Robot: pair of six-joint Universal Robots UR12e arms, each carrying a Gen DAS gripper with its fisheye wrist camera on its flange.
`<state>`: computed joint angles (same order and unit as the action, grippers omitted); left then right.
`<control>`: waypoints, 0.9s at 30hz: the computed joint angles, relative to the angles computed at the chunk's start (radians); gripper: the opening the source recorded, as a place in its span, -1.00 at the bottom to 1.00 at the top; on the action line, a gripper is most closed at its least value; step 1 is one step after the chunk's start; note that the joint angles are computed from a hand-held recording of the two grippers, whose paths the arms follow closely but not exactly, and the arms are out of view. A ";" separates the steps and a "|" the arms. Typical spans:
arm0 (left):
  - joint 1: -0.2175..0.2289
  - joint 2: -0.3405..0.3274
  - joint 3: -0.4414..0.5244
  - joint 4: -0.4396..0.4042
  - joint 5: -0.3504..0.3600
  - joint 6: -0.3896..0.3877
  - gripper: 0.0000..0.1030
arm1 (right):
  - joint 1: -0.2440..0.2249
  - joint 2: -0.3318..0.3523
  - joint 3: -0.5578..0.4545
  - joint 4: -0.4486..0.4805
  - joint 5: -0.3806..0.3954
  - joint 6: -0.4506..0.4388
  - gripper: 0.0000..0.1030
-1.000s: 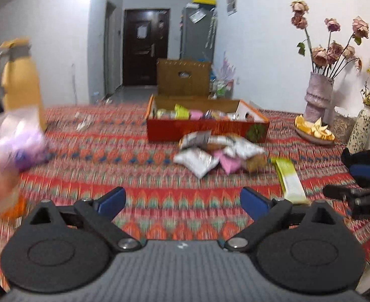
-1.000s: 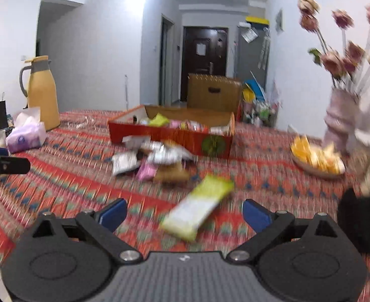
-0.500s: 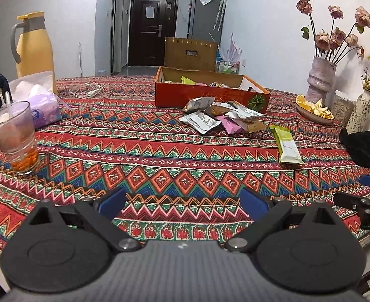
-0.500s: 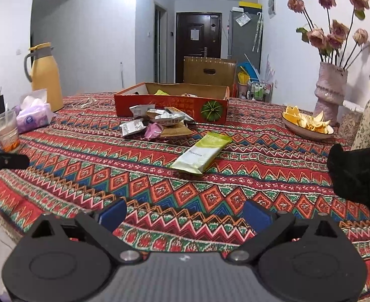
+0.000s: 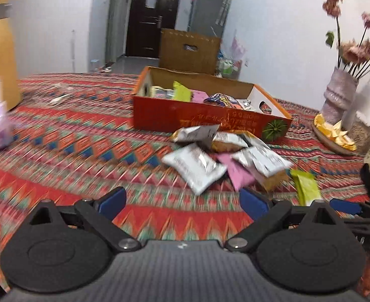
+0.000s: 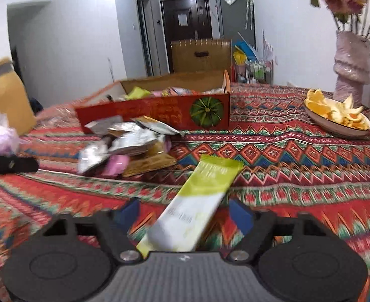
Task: Organize snacks
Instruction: 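Grasp a white packet with the left tool while the right tool grasps a yellow-white bar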
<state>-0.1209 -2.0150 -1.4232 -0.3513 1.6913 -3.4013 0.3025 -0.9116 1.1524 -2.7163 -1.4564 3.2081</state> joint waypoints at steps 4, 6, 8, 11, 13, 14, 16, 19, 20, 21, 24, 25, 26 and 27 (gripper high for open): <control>0.002 -0.109 0.148 -0.069 0.013 -0.010 0.70 | 0.004 0.045 -0.070 0.058 -0.020 -0.091 -0.21; -0.006 -0.152 0.200 -0.095 0.072 0.005 0.39 | 0.002 0.054 -0.083 0.067 -0.030 -0.122 -0.24; -0.004 -0.170 0.216 -0.113 0.059 0.011 0.20 | -0.002 0.063 -0.096 0.071 -0.036 -0.130 -0.24; 0.008 -0.176 0.209 -0.082 0.006 -0.027 0.38 | -0.005 0.077 -0.116 0.071 -0.052 -0.145 -0.24; 0.012 -0.182 0.211 -0.062 -0.016 -0.032 0.43 | -0.006 0.085 -0.126 0.067 -0.052 -0.147 -0.23; 0.013 -0.185 0.213 -0.057 -0.020 -0.034 0.44 | -0.006 0.089 -0.132 0.067 -0.048 -0.143 -0.22; 0.013 -0.192 0.218 -0.044 -0.024 -0.032 0.45 | -0.006 0.094 -0.137 0.063 -0.045 -0.145 -0.21; 0.009 -0.198 0.223 -0.036 -0.019 0.002 -0.05 | -0.006 0.097 -0.140 0.061 -0.044 -0.148 -0.21; 0.007 -0.196 0.224 -0.045 -0.017 0.039 -0.04 | -0.006 0.097 -0.140 0.061 -0.042 -0.147 -0.21; 0.006 -0.194 0.224 -0.056 -0.019 0.049 -0.05 | -0.006 0.095 -0.138 0.061 -0.039 -0.147 -0.22; 0.003 -0.170 0.198 -0.077 -0.023 0.066 -0.06 | -0.005 0.083 -0.120 0.061 -0.037 -0.152 -0.26; -0.001 -0.158 0.183 -0.083 -0.014 0.073 -0.07 | -0.003 0.074 -0.106 0.056 -0.042 -0.156 -0.27; -0.004 -0.139 0.159 -0.086 -0.006 0.077 -0.08 | -0.001 0.064 -0.089 0.050 -0.045 -0.161 -0.29; -0.006 -0.119 0.131 -0.080 -0.005 0.075 -0.08 | 0.000 0.051 -0.069 0.042 -0.044 -0.164 -0.29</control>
<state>-0.1267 -2.1344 -1.2924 -0.4308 1.6861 -3.3261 0.3028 -0.8602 1.0837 -2.6741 -1.5008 3.0439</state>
